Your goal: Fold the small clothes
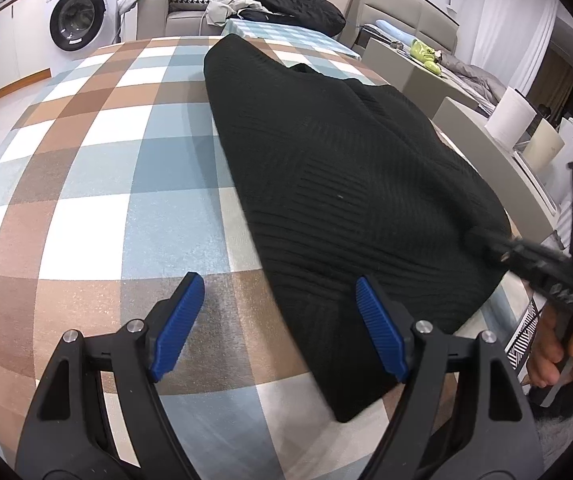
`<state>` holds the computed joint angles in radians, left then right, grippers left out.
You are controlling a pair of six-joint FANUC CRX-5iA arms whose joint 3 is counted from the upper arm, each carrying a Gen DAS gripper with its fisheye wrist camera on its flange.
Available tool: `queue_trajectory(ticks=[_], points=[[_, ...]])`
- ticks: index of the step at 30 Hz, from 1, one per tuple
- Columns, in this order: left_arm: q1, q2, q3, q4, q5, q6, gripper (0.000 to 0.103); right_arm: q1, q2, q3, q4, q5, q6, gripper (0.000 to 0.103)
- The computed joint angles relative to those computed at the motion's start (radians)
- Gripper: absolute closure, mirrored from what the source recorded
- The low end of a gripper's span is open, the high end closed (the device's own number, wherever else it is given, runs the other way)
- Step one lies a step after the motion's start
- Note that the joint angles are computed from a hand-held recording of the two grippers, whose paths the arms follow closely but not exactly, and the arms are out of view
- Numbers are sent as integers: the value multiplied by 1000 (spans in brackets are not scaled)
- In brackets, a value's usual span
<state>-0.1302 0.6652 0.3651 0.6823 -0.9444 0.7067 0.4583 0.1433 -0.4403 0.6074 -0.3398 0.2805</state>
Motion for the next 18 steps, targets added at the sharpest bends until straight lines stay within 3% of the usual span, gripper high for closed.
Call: queue_trajectory(ticks=[2,5,10,15,18], points=[[0,0,1,-3,1,2,27,4,2,36,-86,-32,78,93],[1,6,10,-1,-8,10,27,-9,2,26,1,-19,-10,79],[0,8,13,-3,-8,12,27,-62,13,12,137,-8,-207,78],[1,4,4,0,-2,7,27,-73,59,94,-4,-76,-97,78],[1,3,4,-2,-1,8,27,-73,66,105,4,-88,-106,74]])
